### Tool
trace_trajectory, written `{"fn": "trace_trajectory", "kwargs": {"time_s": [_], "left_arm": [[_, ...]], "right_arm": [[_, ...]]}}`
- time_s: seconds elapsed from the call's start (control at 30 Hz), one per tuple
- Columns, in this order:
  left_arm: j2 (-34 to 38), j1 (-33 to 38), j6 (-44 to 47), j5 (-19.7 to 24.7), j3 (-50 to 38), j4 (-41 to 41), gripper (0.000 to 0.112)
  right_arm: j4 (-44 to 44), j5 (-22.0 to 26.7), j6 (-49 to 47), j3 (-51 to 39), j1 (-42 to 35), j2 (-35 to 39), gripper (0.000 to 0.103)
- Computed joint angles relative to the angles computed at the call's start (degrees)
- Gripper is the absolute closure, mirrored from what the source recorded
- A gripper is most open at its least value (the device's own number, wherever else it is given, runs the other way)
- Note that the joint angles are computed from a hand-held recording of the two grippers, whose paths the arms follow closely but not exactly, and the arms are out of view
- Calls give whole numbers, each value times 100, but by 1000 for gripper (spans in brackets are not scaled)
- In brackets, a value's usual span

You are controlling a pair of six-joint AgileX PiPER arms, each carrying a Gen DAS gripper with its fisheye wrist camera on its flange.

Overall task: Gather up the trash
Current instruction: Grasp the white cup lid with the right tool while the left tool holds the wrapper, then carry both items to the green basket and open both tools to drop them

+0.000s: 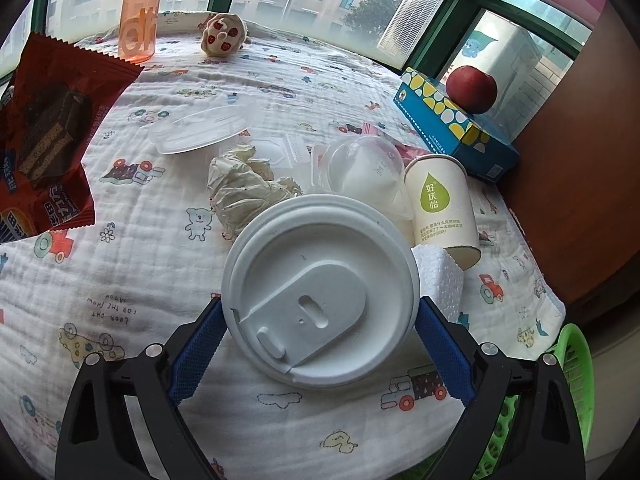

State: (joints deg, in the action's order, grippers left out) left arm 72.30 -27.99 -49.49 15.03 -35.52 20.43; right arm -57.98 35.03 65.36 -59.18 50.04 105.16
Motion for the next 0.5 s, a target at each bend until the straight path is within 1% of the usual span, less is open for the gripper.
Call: {"fn": "trace_trajectory", "kwargs": {"time_s": [0.1, 0.17, 0.3, 0.4, 0.5], "left_arm": [[-35, -79, -60, 66, -53, 48, 108], [-61, -210, -286, 143, -115, 279, 108], [-35, -428, -375, 195, -293, 334, 108], [80, -651, -363, 239, -499, 316, 108], [256, -918, -418, 261, -752, 365, 108]], "right_arm": [[182, -285, 51, 211, -122, -348, 13], [423, -508, -21, 390, -245, -662, 13], [1253, -1029, -458, 851, -701, -1491, 13], [1782, -1157, -827, 1210, -1014, -2138, 13], [2539, -1223, -1459, 1569, -1480, -2777, 13]]}}
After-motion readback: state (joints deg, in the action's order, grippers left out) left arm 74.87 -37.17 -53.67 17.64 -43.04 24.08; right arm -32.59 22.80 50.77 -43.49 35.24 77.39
